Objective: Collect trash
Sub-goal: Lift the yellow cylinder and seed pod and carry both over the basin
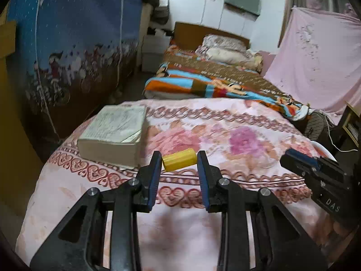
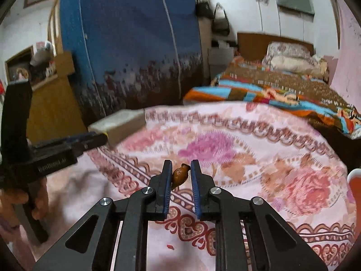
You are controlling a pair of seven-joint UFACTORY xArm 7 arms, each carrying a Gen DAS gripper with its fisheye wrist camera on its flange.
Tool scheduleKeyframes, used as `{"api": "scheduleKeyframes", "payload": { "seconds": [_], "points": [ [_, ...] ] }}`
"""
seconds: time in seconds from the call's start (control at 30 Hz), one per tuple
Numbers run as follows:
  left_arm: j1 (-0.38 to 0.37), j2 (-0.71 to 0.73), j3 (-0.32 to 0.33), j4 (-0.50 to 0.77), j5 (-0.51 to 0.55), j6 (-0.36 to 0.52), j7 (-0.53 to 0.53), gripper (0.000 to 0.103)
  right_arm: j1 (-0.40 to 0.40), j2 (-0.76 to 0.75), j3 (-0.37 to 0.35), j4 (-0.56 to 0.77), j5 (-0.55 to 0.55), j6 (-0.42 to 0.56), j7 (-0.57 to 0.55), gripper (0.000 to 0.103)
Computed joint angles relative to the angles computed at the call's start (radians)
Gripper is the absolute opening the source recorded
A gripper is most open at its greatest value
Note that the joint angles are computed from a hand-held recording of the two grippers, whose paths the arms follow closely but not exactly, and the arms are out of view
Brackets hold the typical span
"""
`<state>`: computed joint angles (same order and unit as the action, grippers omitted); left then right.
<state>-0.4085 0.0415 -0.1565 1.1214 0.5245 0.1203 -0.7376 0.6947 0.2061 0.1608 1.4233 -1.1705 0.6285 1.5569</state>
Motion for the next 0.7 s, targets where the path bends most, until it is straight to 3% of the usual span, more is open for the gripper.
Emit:
{"api": "scheduleKeyframes", "payload": {
  "seconds": [0.17,0.37,0.53,0.7],
  "points": [
    [-0.005,-0.026,0.013,-0.001,0.310,-0.066,-0.259,0.016,0.033,-0.052,0.009,-0.037,-0.214,0.059,0.161,0.015],
    [0.007,-0.033,-0.012,0.050,0.662,-0.104,-0.562,0.016,0.006,-0.153,0.076,-0.138,-0.438,0.144,0.375,0.015],
    [-0.009,-0.029,-0.038,0.125,0.964,-0.106,-0.811,0.016,-0.023,-0.223,0.142,-0.206,-0.502,0.251,0.416,0.015],
    [-0.037,-0.025,-0.064,0.186,1.159,-0.088,-0.966,0.016,-0.038,-0.280,0.189,-0.257,-0.515,0.361,0.406,0.015]
  ]
}}
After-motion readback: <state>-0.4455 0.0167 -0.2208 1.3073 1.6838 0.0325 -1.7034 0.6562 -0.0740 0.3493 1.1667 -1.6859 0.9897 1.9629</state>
